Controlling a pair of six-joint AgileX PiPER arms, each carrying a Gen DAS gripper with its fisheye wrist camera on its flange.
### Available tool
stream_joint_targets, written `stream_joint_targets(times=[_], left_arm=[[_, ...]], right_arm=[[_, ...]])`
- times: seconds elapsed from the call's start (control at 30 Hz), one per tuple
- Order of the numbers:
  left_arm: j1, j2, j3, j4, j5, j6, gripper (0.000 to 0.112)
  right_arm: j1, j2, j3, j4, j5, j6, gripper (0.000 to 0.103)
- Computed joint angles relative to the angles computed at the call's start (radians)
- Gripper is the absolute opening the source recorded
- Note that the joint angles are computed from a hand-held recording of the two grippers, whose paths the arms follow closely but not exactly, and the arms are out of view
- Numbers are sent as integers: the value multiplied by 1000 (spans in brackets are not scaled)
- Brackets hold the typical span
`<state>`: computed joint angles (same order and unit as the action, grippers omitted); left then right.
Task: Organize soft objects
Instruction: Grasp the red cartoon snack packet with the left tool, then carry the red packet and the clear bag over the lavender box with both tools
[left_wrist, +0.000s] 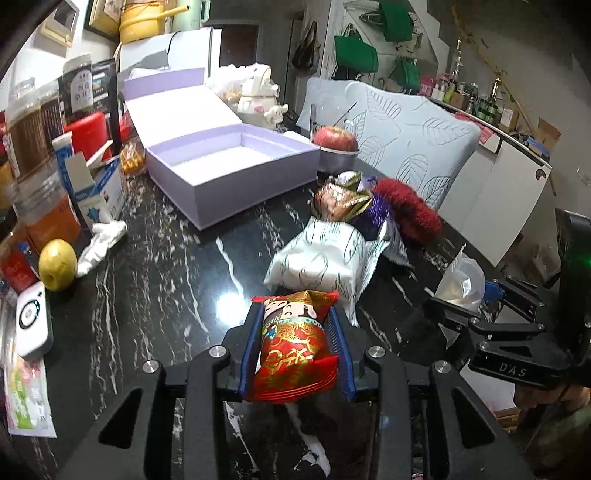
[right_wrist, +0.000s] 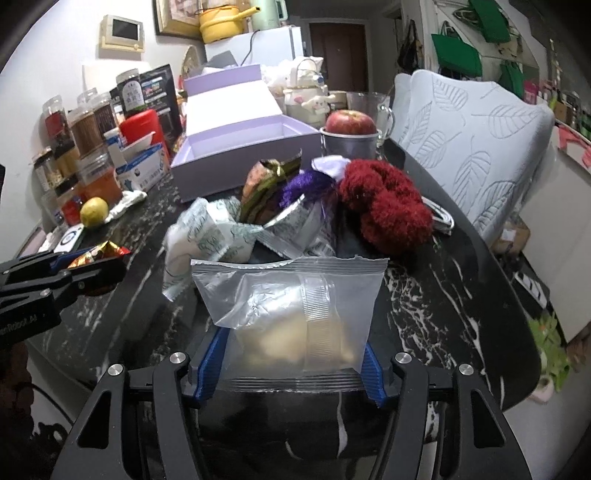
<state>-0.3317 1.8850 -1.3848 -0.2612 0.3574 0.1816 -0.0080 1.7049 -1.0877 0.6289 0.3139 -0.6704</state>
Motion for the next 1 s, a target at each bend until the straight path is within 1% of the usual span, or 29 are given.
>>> stream_joint_targets(times=[0.1, 0.23, 0.4, 0.5, 0.6, 0.73, 0.83, 0.93, 1.0], left_arm=[[5, -10, -18, -4, 6, 9, 35], [9, -33, -32, 17, -10, -3, 35], [21, -45, -81, -25, -3, 39, 35], [20, -47, -109, -7, -11, 28, 35], [22, -36, -159, -7, 0, 37, 35], [16, -14, -240, 72, 11, -16, 35], [23, 7, -301, 89, 23, -27, 35], [33, 37, -372, 84, 45, -21, 35], [38, 59, -427, 105, 60, -37, 35]], right_arm=[[1, -17, -4, -16, 2, 3, 62], [0, -35, -25, -14, 18, -5, 62], [5, -50, -73, -29, 39, -2, 62], [10, -51, -105, -50, 43, 9, 62], [7, -46, -142, -27, 59, -11, 62], [7, -32, -207, -32, 74, 4, 62], [5, -10, -260, -19, 88, -12, 62], [-3, 21, -332, 2, 116, -31, 62], [-9, 50, -391, 24, 142, -49, 62]])
